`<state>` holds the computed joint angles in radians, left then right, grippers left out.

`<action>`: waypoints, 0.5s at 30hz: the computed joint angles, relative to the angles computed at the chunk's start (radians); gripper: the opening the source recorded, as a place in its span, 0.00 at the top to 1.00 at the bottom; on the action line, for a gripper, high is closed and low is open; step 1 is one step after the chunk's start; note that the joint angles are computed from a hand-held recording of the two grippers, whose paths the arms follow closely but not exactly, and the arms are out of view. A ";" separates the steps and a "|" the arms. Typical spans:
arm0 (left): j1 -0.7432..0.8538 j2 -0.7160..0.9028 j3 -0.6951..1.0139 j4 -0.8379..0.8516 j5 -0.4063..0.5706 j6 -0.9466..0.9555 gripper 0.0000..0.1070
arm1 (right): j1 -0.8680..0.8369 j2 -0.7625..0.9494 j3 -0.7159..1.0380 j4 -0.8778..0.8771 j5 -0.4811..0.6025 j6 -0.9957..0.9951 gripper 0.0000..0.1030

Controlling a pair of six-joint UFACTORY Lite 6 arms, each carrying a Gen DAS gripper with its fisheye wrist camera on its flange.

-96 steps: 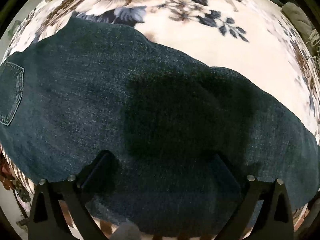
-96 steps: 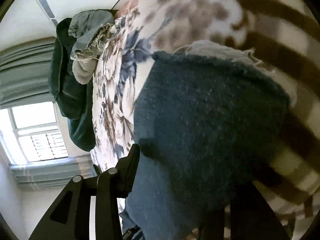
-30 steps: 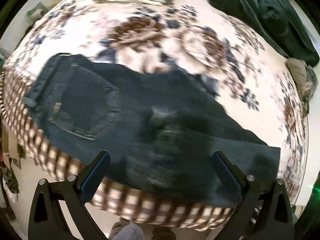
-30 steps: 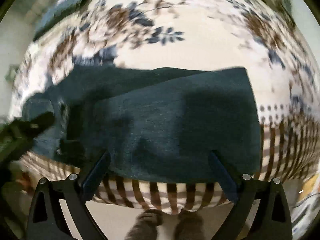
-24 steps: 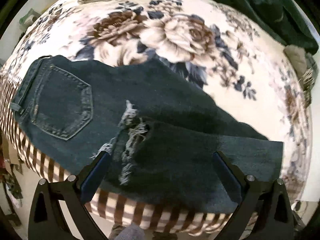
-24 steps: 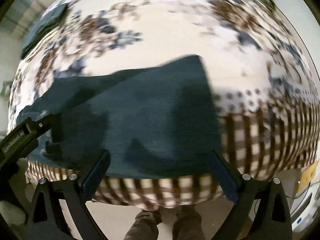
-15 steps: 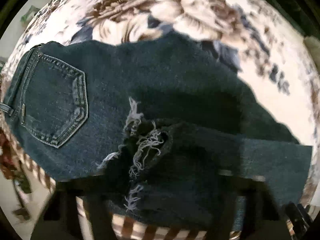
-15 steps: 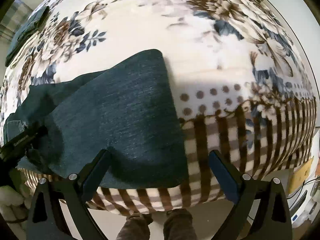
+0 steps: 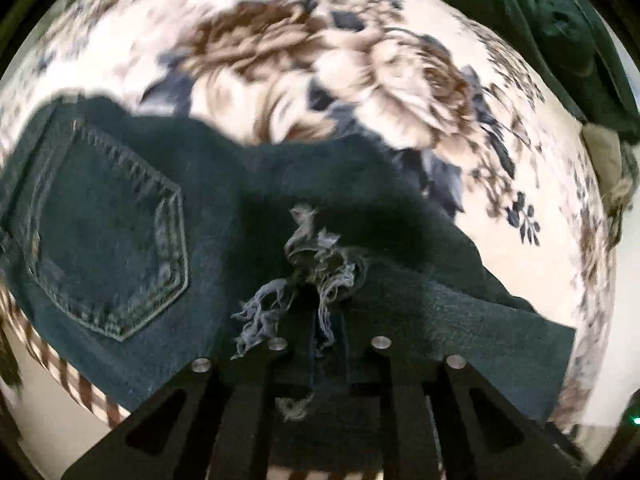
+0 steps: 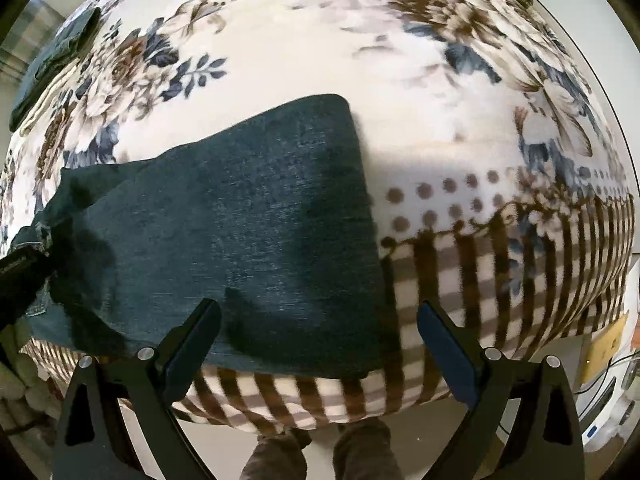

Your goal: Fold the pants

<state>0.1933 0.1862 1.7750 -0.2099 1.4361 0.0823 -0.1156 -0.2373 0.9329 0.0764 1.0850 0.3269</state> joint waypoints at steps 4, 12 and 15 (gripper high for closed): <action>0.146 -0.006 0.124 -0.099 0.110 -0.036 0.70 | 0.047 0.004 0.038 -0.011 -0.007 0.062 0.03; -0.004 -0.094 -0.011 -0.047 0.060 -0.047 0.38 | 0.169 0.069 0.119 -0.017 -0.059 0.141 0.47; -0.089 -0.113 -0.158 0.148 -0.012 -0.045 0.38 | 0.201 0.102 0.120 -0.012 -0.064 0.129 0.50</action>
